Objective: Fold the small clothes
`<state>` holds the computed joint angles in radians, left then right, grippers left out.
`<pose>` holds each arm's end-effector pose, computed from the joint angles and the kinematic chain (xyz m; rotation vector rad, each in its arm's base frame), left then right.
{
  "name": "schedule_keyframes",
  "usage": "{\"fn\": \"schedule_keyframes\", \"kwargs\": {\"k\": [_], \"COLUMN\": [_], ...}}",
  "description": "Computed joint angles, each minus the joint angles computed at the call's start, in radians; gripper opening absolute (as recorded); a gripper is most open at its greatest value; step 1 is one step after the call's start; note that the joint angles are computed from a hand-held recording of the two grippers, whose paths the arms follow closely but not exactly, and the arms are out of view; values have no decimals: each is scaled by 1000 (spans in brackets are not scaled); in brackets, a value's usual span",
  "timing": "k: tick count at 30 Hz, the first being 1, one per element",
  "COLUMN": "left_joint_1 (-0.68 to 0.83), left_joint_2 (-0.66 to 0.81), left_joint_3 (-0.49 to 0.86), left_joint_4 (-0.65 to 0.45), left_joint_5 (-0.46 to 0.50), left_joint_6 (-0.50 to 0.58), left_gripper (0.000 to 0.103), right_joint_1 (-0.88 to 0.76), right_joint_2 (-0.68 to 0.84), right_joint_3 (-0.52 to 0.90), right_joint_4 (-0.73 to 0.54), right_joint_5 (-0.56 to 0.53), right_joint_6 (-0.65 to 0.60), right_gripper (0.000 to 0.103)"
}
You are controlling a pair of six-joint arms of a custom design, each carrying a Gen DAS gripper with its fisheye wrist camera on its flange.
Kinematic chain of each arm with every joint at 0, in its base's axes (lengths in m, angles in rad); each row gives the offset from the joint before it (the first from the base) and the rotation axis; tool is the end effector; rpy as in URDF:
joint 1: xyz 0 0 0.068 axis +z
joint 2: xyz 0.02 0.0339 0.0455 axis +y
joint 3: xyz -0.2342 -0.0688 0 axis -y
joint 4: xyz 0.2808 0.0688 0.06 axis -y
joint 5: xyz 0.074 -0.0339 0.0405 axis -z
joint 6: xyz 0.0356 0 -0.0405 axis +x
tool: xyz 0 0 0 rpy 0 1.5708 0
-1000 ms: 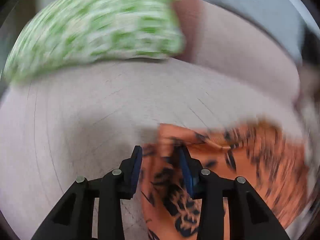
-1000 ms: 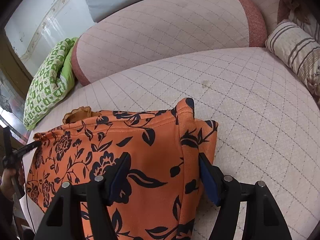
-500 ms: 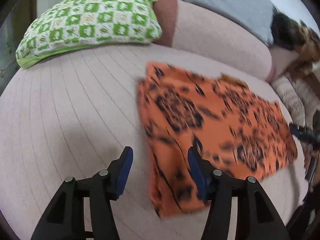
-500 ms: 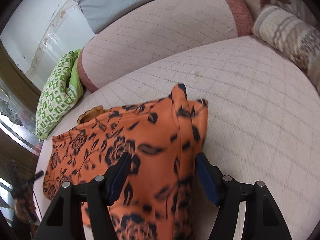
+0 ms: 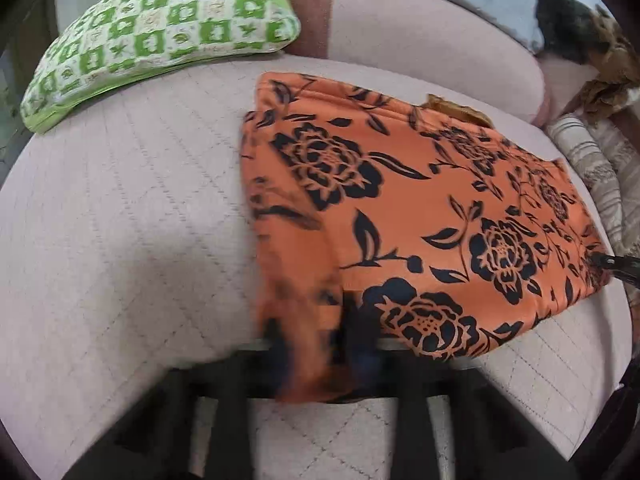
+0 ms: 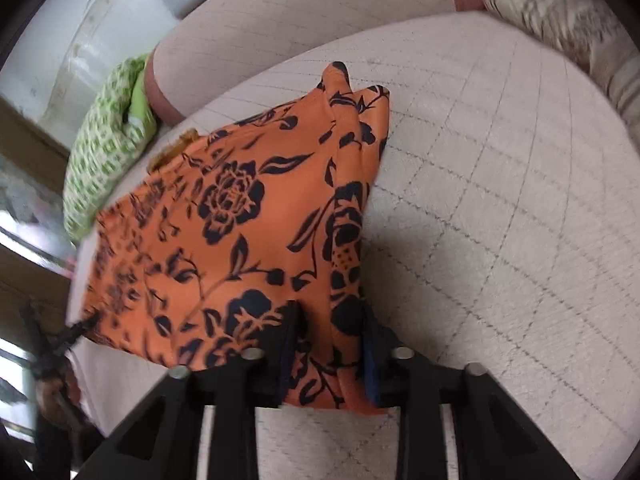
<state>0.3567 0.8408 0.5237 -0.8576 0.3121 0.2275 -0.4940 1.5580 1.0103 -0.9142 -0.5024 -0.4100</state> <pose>0.1827 0.0564 0.1579 -0.0881 2.6645 -0.2475 0.2717 -0.1269 0.1481 0.0776 2.7689 0.5734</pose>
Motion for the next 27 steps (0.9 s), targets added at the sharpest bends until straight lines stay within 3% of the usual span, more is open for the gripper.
{"fn": "schedule_keyframes", "kwargs": {"k": [4,6,8,9,12,15,16,17,19,22,24,25,27], "left_joint_1": [57,37,-10,1,16,-25,-53,-76,-122,-205,-195,-202,-228], "left_joint_2": [-137,-148,-61,-67,-188,-277,-284,-280,-244,-110,-78,-118,-166], "left_joint_3": [12,-28,-56,-57,-40,-10,4,11,0,-57,-101,-122,-142], "left_joint_4": [-87,-67,-8,-4,-57,-82,-84,-88,-59,53,110,117,109], "left_joint_5": [49,3,-89,-73,-54,-61,-49,-35,1,-101,-106,-112,-142], "left_joint_6": [14,-1,-22,-25,-19,-8,-7,-6,4,-31,-44,-44,-39], "left_gripper": [12,14,21,23,29,33,39,43,48,48,48,48,48], "right_joint_1": [-65,-100,-76,-87,-147,-109,-93,-69,-19,82,113,119,151], "right_joint_2": [-142,-163,-54,-3,-44,-132,-136,-129,-93,48,159,223,227], "right_joint_3": [2,-22,-47,-48,-41,-36,-23,-8,27,115,186,236,247], "right_joint_4": [-130,-148,-122,-111,-114,-56,-34,1,62,160,198,186,203], "right_joint_5": [-104,-103,19,13,-109,-84,-77,-71,-67,-28,31,28,79], "right_joint_6": [-39,-51,-60,-61,-53,-37,-18,17,76,168,219,231,207], "right_gripper": [6,6,9,9,12,45,72,79,79,76,52,15,10]}}
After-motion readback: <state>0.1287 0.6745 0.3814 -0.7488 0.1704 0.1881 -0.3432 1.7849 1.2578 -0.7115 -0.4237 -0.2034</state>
